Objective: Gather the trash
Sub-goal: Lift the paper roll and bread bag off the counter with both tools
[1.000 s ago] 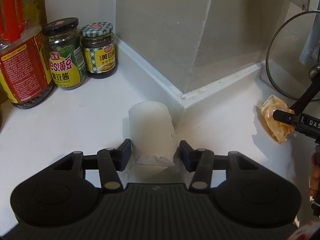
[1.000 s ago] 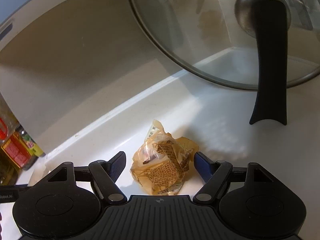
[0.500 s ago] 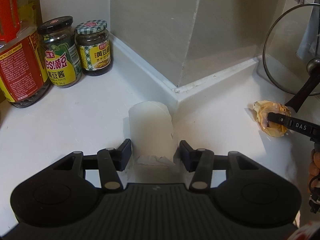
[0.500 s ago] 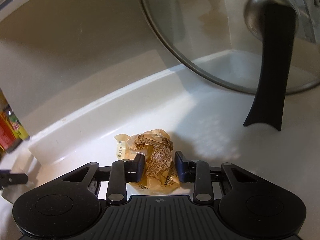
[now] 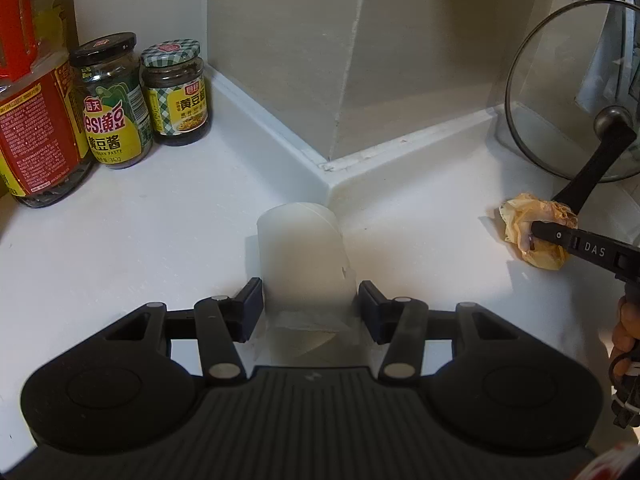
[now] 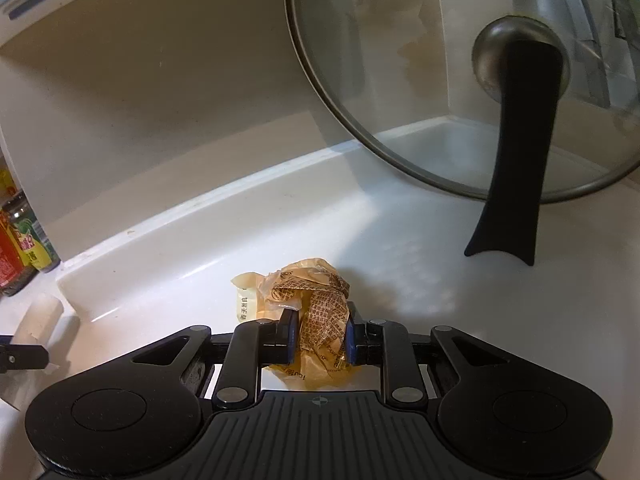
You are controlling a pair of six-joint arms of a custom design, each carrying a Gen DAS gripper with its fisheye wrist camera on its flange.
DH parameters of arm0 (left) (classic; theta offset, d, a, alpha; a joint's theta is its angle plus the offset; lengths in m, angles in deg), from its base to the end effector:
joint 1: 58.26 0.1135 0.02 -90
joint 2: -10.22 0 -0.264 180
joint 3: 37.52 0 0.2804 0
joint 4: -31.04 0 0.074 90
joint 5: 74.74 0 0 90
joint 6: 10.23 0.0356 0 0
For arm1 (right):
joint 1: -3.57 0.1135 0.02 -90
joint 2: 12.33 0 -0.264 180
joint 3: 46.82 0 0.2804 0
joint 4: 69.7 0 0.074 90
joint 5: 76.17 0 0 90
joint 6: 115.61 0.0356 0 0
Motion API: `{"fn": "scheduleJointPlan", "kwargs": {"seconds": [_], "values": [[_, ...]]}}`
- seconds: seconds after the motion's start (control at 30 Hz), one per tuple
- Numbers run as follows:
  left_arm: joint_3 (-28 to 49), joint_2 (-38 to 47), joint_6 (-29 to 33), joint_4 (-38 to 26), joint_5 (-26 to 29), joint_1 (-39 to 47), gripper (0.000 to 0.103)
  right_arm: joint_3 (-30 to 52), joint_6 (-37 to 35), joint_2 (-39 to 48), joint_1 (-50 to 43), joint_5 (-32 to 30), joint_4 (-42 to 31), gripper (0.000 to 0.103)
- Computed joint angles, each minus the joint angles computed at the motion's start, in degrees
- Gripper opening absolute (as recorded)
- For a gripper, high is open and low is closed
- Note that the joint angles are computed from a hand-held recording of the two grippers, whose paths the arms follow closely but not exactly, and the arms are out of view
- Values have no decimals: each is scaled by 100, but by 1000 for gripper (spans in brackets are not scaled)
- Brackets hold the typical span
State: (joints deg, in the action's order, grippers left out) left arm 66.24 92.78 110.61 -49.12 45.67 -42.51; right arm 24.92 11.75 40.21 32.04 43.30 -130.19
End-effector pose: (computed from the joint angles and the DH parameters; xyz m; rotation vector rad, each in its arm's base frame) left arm 0.2948 0.0644 0.3870 0.4996 2.3785 -0.3388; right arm 0.1869 0.0814 0.3460 0.4254 2.1415 0.0546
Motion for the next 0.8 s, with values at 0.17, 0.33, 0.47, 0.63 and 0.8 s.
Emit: {"fn": "scheduleJointPlan", "kwargs": {"seconds": [0.17, 0.33, 0.47, 0.63, 0.8], "values": [[-53, -150, 88, -163, 111, 72, 48, 132, 307, -26, 404, 224, -277, 23], [-106, -304, 184, -360, 191, 174, 48, 289, 765, -19, 952, 567, -643, 23], [-138, -423, 361, -560, 319, 332, 48, 406, 1103, 0, 1287, 811, -910, 23], [-113, -543, 665, -865, 513, 574, 48, 600, 1717, 76, 1856, 1227, -1397, 23], [-33, -616, 1040, -1255, 757, 839, 48, 995, 2599, 321, 2648, 1758, -2169, 23]]}}
